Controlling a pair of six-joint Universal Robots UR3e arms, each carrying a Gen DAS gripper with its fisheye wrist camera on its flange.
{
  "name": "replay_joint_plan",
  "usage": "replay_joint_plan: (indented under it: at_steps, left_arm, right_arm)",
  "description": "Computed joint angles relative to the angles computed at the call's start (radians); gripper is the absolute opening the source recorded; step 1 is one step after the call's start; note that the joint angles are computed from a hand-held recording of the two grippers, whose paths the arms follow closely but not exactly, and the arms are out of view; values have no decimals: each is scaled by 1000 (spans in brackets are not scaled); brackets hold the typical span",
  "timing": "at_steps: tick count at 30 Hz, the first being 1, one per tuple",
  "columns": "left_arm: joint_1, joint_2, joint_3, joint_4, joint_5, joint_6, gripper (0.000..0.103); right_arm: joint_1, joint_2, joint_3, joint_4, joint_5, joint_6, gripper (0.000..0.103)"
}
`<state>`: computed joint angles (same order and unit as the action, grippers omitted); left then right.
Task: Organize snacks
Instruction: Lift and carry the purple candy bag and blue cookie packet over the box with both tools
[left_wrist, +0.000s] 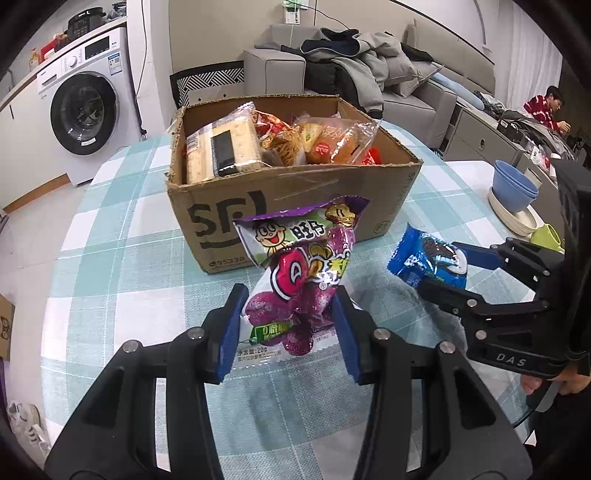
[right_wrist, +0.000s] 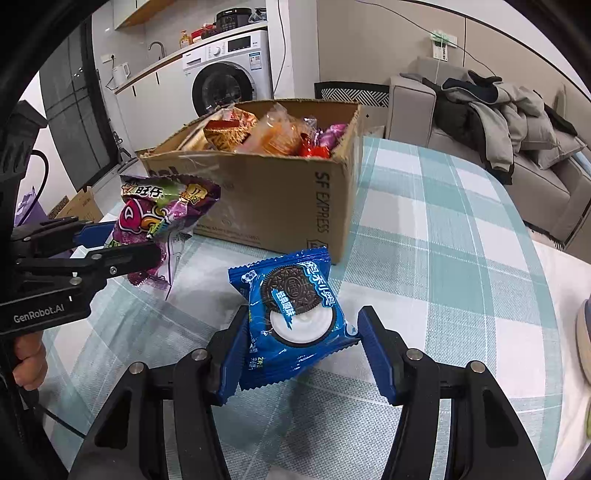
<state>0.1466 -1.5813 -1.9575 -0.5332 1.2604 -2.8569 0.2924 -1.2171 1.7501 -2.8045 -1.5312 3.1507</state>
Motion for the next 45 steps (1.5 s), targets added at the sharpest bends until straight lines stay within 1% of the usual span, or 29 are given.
replay_joint_plan:
  at_steps: [10, 18, 27, 37, 45]
  left_arm:
    - [63, 64, -23, -38, -30, 25, 43]
    - [46, 81, -9, -45, -24, 4, 43]
    - [72, 162, 11, -110, -41, -1, 43]
    - [77, 159, 117, -158, -48, -28, 43]
    - [65, 74, 259, -188, -38, -50, 43]
  right_arm:
    - [18, -15, -25, 21, -11, -2, 59]
    - [19, -62, -14, 26, -14, -7, 59]
    - [27, -104, -55, 52, -16, -13, 59]
    - [35, -77, -187, 99, -20, -4, 59]
    - [44, 39, -415, 189, -52, 16, 59]
